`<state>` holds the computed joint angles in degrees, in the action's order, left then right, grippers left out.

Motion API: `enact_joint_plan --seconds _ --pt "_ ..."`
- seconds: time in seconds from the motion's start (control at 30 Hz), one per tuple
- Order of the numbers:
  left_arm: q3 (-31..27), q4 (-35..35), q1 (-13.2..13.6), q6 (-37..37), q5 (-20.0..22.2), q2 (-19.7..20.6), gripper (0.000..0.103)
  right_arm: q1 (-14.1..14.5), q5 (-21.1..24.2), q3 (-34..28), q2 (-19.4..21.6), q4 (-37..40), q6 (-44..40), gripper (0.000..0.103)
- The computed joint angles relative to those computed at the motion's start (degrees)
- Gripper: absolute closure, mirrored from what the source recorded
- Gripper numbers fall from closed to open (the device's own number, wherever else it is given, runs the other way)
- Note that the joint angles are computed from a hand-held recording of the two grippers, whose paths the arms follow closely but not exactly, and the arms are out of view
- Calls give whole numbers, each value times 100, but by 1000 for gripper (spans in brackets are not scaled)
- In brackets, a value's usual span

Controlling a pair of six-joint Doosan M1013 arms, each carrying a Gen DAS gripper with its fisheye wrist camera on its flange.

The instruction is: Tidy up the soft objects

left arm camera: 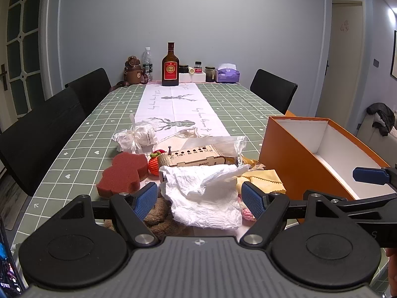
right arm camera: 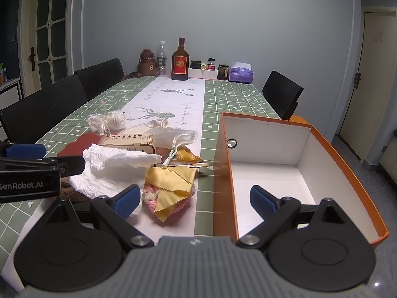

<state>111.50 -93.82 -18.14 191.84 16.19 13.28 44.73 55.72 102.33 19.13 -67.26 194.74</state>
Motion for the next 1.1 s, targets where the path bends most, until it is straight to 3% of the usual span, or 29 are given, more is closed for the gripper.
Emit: enact_joint_plan --seconds 1.1 --pt "5 67 -13 -86 -7 -10 13 0 50 -54 36 80 -93 9"
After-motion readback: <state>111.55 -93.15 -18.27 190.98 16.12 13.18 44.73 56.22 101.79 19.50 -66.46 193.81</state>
